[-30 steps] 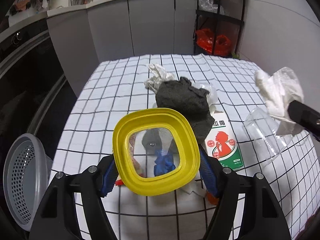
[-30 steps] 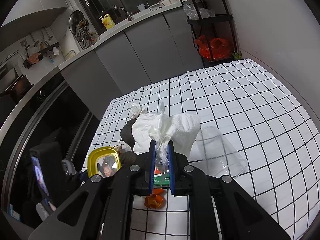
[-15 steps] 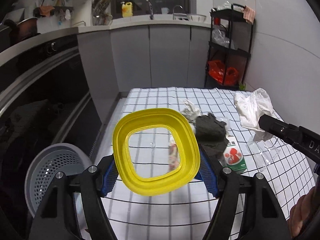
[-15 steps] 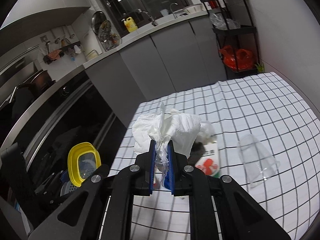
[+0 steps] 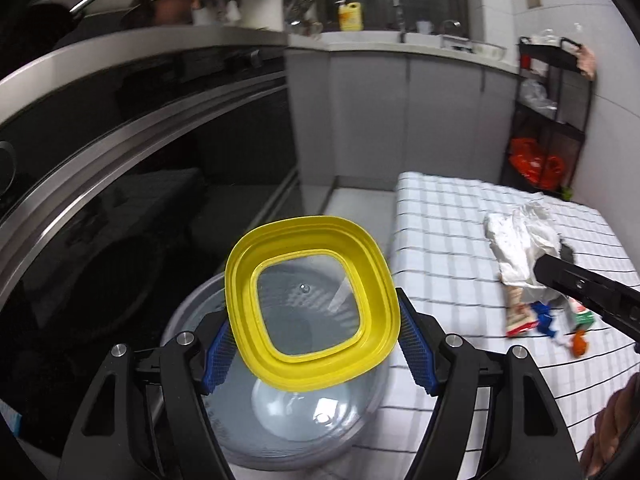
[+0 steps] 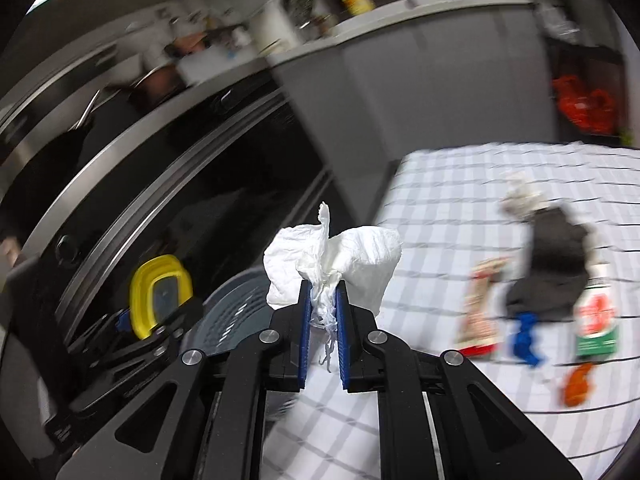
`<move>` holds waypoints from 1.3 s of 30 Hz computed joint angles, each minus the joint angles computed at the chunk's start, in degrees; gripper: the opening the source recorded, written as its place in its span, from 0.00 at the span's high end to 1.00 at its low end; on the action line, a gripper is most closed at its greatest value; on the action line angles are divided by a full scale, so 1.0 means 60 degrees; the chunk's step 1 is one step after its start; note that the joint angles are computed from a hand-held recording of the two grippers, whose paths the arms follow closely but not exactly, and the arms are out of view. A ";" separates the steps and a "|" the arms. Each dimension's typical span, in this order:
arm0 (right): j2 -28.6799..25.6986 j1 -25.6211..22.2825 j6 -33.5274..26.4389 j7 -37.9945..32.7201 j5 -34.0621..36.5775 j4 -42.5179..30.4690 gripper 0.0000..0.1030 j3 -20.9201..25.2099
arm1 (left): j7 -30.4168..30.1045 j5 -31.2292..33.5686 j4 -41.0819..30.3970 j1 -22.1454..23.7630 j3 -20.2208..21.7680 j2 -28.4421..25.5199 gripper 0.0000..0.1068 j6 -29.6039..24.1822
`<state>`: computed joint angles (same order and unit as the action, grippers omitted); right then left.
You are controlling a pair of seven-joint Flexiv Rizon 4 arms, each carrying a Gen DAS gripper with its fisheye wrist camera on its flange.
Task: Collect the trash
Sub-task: 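Carry the lid and tissue over the wastebasket and open both tools, then move both tools back over the table toward the clear plastic cup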
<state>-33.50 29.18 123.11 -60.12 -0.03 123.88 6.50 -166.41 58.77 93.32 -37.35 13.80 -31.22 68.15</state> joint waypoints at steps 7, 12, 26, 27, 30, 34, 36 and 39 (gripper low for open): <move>-0.0794 -0.0040 -0.1120 0.0298 -0.1319 -0.1180 0.89 0.0650 | -0.0025 -0.0142 0.0558 0.0531 0.0110 0.0107 0.36 -0.0092; -0.1400 -0.0473 -0.1962 0.0697 -0.2322 -0.2001 0.89 0.1254 | 0.0697 -0.0641 0.0834 0.1215 -0.0146 -0.0061 0.36 0.0164; -0.2470 -0.1004 -0.3086 0.1031 -0.3306 -0.3133 0.74 0.2026 | 0.2665 -0.3256 0.1668 0.1613 0.0386 -0.0373 0.28 0.1569; -0.2483 -0.0995 -0.3046 0.1031 -0.3283 -0.3146 0.64 0.2008 | 0.2740 -0.3412 0.1721 0.1584 0.0451 -0.0378 0.24 0.1607; -0.2405 -0.0810 -0.2808 0.1074 -0.3110 -0.3071 0.57 0.1806 | 0.2866 -0.3709 0.1761 0.1360 0.0727 -0.0431 0.24 0.1695; -0.2330 -0.0870 -0.2623 0.1122 -0.3096 -0.2933 0.57 0.1794 | 0.3016 -0.4009 0.1794 0.1149 0.0971 -0.0492 0.24 0.1699; -0.2313 -0.0856 -0.2621 0.1144 -0.3113 -0.2910 0.57 0.1756 | 0.3038 -0.4079 0.1805 0.1038 0.1102 -0.0512 0.24 0.1737; -0.2257 -0.0791 -0.2582 0.1171 -0.3096 -0.2834 0.57 0.1684 | 0.3048 -0.4163 0.1819 0.0894 0.1257 -0.0537 0.24 0.1799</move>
<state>-47.04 24.43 107.62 -53.09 -18.60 106.88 16.61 -148.13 33.79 104.23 -31.99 21.34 -34.44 78.95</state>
